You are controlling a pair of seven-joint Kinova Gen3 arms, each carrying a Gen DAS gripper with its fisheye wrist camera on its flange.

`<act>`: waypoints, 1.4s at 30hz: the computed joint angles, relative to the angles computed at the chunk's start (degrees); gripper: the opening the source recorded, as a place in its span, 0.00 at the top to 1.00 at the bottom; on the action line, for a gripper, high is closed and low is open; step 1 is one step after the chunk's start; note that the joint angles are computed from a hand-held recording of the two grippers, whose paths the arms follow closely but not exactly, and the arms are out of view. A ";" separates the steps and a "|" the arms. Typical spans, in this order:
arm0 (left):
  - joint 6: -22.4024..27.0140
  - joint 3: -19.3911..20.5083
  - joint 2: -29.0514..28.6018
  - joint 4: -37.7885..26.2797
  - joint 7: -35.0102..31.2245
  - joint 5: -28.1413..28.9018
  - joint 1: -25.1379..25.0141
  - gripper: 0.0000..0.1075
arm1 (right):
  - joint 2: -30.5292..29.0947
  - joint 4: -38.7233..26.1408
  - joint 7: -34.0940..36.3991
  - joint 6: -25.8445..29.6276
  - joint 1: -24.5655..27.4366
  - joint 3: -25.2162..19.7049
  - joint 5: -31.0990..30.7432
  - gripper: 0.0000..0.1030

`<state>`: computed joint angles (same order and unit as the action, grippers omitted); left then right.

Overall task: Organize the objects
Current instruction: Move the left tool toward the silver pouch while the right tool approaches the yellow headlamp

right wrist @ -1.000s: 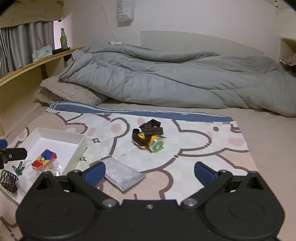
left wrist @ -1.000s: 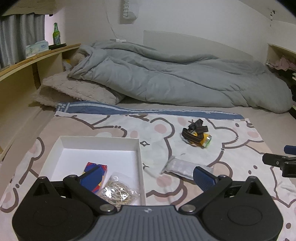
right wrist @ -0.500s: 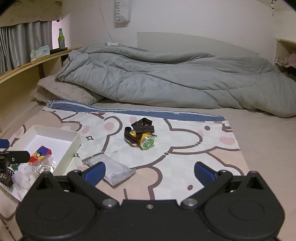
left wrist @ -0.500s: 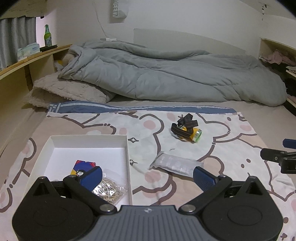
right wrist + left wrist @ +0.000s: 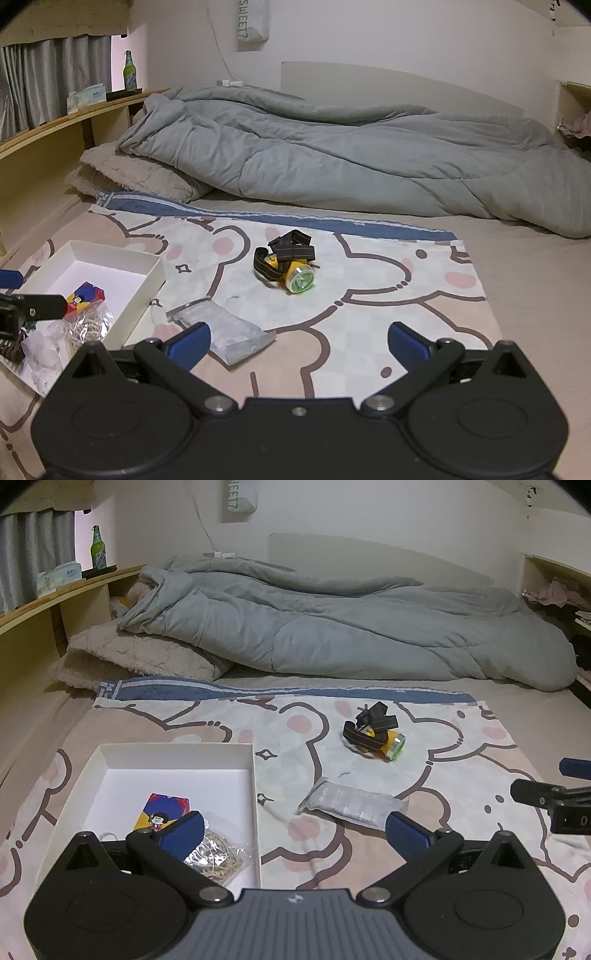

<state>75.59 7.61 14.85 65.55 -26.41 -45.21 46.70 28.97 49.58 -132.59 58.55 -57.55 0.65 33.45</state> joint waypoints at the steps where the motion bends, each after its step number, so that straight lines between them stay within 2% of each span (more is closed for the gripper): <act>1: 0.09 -0.02 0.19 -0.06 0.18 0.01 0.03 0.04 | 0.12 0.13 -0.31 -0.43 0.00 0.10 0.11 0.00; 4: 0.08 -0.11 0.86 -0.43 0.31 0.60 -0.02 0.04 | 1.12 -0.64 -1.92 -0.27 -0.63 1.06 1.18 0.00; 13: -1.48 -1.54 4.51 -3.68 2.41 2.77 0.75 0.04 | 6.08 -8.22 -4.68 4.09 -1.15 3.63 1.73 0.00; 17: -1.94 -3.12 7.83 -6.49 3.68 4.24 1.42 0.04 | 7.29 -9.39 -4.54 3.08 -0.76 4.14 1.26 0.00; 22: -5.18 -5.00 11.26 -8.24 5.90 9.34 -0.11 0.04 | 7.89 -9.44 -5.16 1.43 -0.09 4.68 0.56 0.00; 26: -5.74 -6.73 15.18 -11.09 8.34 12.43 -1.00 0.04 | 8.43 -9.42 -5.88 0.25 0.73 5.04 0.06 0.00; 33: -6.32 -9.85 20.17 -15.77 14.02 15.89 -1.89 0.04 | 7.99 -5.48 -11.25 -5.95 2.72 5.69 -0.18 0.00; 37: -4.86 -10.97 23.11 -19.25 13.55 16.14 -2.06 0.04 | 9.76 -9.13 -7.23 -4.72 6.36 2.98 -5.10 0.00; 42: -2.73 -11.81 26.65 -23.79 13.26 17.77 -3.07 0.04 | 12.90 -13.24 -1.46 -1.73 6.23 4.79 -4.82 0.03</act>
